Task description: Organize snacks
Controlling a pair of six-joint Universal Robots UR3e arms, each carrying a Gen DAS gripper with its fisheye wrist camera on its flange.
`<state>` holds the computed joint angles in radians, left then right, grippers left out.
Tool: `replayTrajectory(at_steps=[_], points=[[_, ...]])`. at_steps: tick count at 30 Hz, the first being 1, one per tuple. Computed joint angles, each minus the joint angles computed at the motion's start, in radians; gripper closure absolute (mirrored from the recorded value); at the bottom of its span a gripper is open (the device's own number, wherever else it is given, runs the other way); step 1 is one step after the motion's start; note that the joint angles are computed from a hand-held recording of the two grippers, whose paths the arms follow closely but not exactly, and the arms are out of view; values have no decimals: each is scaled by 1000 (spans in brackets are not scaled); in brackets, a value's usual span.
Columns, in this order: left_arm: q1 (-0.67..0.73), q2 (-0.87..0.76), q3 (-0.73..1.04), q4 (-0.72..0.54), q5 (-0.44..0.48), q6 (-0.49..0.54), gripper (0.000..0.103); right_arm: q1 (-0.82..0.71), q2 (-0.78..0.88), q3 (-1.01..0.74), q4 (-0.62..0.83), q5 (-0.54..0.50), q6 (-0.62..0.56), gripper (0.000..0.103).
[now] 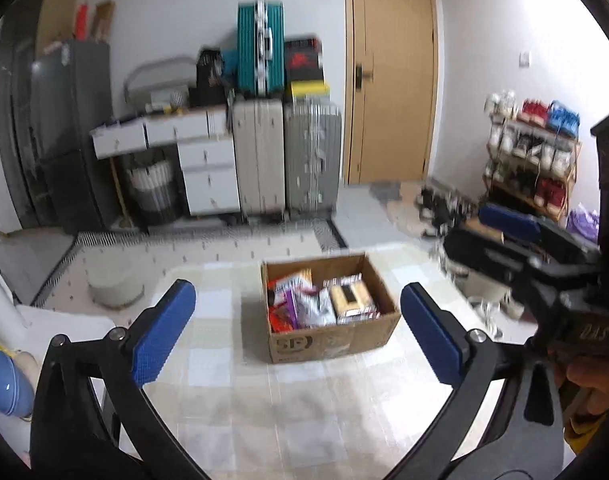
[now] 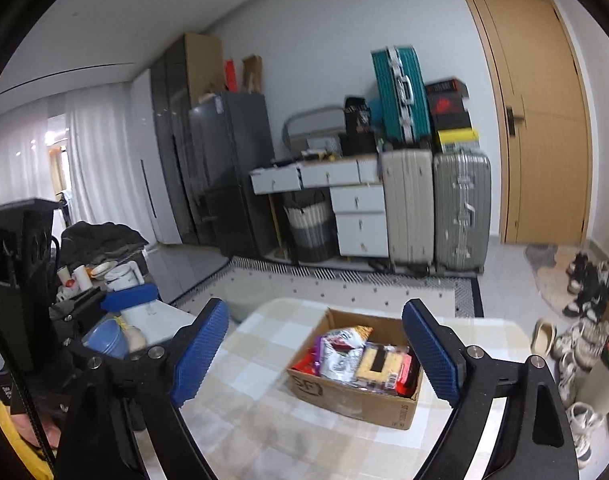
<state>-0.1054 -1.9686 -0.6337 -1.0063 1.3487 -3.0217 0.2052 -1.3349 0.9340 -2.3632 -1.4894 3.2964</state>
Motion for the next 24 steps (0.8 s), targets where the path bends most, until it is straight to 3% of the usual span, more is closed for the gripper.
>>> replayTrajectory(at_steps=[3,10,16,21,24], points=[[8,177,-225,100,17,6,0,78,-100,142,-122,-109,4,1],[126,554,-673,230,-91,-21,0,258,-261,419,-326,-310,23,1],[295,819,-970,260,-221,0,1,405,-312,587,-426,-485,12,1],[414,972,-1151,273,-299,33,1,433,-335,698,-507,-510,41,1],[441,979,-1215,303,-327,45,1,428,-339,744,-508,-527,73,1]])
